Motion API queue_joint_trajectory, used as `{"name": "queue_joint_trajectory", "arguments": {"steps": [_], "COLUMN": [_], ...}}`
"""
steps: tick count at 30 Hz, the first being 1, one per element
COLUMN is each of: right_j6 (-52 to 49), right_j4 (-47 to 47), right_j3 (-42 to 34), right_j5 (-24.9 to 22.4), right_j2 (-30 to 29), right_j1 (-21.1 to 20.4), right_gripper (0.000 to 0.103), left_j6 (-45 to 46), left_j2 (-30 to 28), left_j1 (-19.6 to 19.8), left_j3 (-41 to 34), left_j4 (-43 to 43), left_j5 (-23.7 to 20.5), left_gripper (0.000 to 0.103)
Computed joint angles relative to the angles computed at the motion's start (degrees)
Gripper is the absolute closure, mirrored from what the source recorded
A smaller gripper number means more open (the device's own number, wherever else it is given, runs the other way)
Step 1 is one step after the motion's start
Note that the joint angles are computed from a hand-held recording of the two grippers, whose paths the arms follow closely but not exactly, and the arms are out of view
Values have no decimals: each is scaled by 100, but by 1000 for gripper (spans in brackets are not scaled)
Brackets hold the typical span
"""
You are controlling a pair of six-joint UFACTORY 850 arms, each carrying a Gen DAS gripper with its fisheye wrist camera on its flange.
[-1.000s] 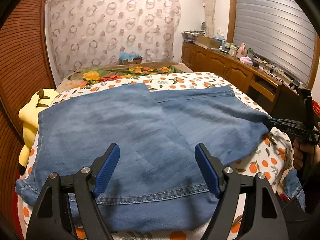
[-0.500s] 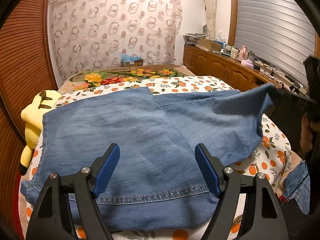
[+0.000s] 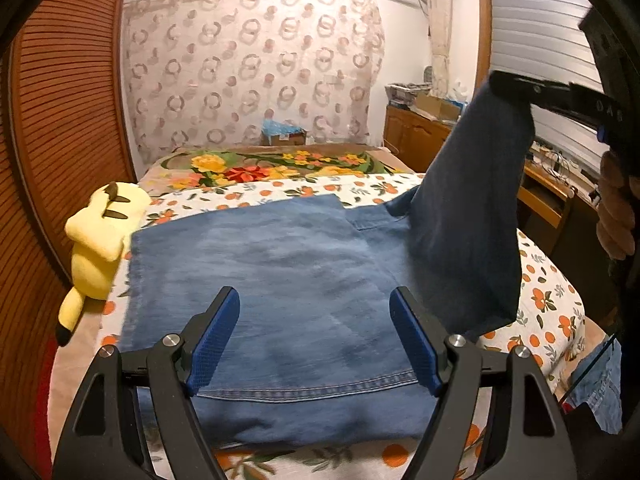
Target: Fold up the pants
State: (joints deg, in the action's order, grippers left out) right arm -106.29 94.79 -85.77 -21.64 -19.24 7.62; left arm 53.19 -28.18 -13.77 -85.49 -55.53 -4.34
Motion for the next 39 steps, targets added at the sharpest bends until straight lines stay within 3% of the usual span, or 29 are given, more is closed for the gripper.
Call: {"name": "queue_joint_trajectory", "arguments": {"steps": [12,15,19,23,27,36,39], "right_j6": [1987,3038,4420,4645,4345,3842,3796], "right_j4": [-2191,-3149,-4575,-4604,-4418,-3734,-3490], "right_j3": [-1826,-2550,-3527,-3872,-3428,-1435,-859], "right_j5": [-1019,-1421,-1726,-1931,-1701,-542,-337], "right_j2": [-1302,-1805,-2514,-2734,-2445,-1458,-1152], "right_j1": [298,315,368,225,90,-209,-194], "right_gripper": [97,97,78,63,59,50,45], "left_j6": [1090,909,79,-31,324,2801,2439], "left_j2": [118,91,33,-15,-29,125,71], "left_j1": [251,288,330,355,360,351,342], "left_j3": [251,268,256,222,215,315,174], "left_j4": [-1212,-1083,-301,-239,-597,-3019,-2653], "left_j5": [43,18,-9,-59,-84,-241,-381], "left_gripper": [25,25,25,25,25,25,25]}}
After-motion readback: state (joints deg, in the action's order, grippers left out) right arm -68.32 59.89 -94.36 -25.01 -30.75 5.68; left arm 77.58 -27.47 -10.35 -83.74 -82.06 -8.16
